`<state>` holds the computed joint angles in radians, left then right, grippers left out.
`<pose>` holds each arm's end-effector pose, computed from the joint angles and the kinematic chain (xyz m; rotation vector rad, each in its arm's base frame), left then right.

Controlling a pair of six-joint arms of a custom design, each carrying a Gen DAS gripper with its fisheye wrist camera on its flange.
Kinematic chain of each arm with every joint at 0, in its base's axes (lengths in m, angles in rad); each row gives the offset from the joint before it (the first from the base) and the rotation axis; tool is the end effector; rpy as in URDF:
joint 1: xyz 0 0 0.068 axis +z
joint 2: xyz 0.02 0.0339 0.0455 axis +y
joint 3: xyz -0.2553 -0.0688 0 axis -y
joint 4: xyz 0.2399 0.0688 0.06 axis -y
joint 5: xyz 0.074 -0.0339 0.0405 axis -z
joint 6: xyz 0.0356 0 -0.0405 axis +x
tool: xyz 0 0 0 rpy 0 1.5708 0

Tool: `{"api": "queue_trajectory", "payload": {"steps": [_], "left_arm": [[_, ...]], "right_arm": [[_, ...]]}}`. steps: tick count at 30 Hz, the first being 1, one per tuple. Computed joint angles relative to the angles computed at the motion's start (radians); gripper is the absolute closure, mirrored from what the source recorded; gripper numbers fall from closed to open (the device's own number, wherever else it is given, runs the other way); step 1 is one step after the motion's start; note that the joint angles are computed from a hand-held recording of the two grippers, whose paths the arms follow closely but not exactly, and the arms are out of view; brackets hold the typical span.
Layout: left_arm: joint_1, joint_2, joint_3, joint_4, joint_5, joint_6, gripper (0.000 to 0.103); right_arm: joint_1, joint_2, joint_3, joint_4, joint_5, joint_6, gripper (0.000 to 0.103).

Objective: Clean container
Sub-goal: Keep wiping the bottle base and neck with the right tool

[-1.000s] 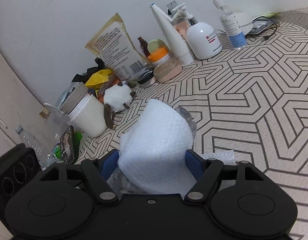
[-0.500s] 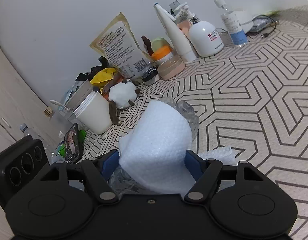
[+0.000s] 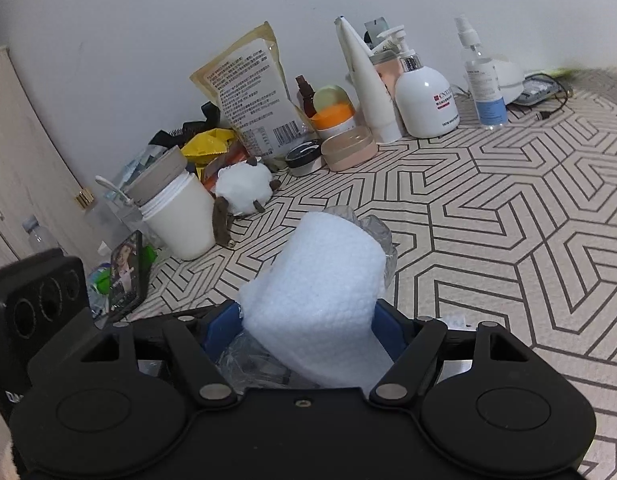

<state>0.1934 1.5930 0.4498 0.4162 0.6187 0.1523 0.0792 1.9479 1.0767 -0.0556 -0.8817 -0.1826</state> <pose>0.2559 0.0291 0.1069 0.2662 2.1722 -0.5148 0.3691 0.0569 0.1287 -0.6505 2.2036 1.0303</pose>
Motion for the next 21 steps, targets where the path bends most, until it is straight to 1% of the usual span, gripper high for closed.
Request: {"api": "queue_trajectory", "payload": {"steps": [3, 6, 9, 13, 14, 15, 16, 18, 20, 21], "left_arm": [[0.003, 0.001, -0.002, 0.001, 0.004, 0.002, 0.008], [0.004, 0.004, 0.0, 0.002, 0.005, 0.004, 0.008], [0.003, 0.004, -0.002, 0.002, 0.004, 0.008, 0.007], [0.002, 0.0, -0.009, 0.008, -0.002, 0.007, 0.007], [0.0, -0.003, -0.012, 0.013, -0.01, 0.005, 0.007], [-0.001, -0.005, -0.015, 0.015, -0.014, 0.004, 0.007], [0.0, -0.006, -0.016, 0.017, -0.015, 0.002, 0.007], [0.005, -0.005, -0.016, 0.018, -0.009, -0.002, 0.007], [0.003, -0.006, -0.017, 0.017, -0.012, -0.001, 0.007], [0.001, -0.008, -0.018, 0.016, -0.016, 0.001, 0.007]], "right_arm": [[-0.024, 0.004, 0.016, -0.024, -0.043, 0.002, 0.025], [-0.034, -0.016, 0.015, -0.02, -0.049, -0.006, 0.023], [-0.049, -0.019, 0.024, 0.003, -0.072, 0.031, 0.022], [-0.055, 0.013, 0.044, 0.014, -0.117, 0.075, 0.023], [-0.05, 0.025, 0.051, 0.008, -0.12, 0.079, 0.024], [-0.043, 0.037, 0.059, -0.001, -0.114, 0.078, 0.033], [-0.034, 0.042, 0.055, 0.011, -0.095, 0.082, 0.039], [-0.016, 0.019, 0.006, 0.089, -0.034, 0.082, 0.049], [-0.004, -0.014, -0.044, 0.146, -0.005, 0.059, 0.049], [0.0, -0.029, -0.059, 0.152, 0.004, 0.043, 0.049]]}}
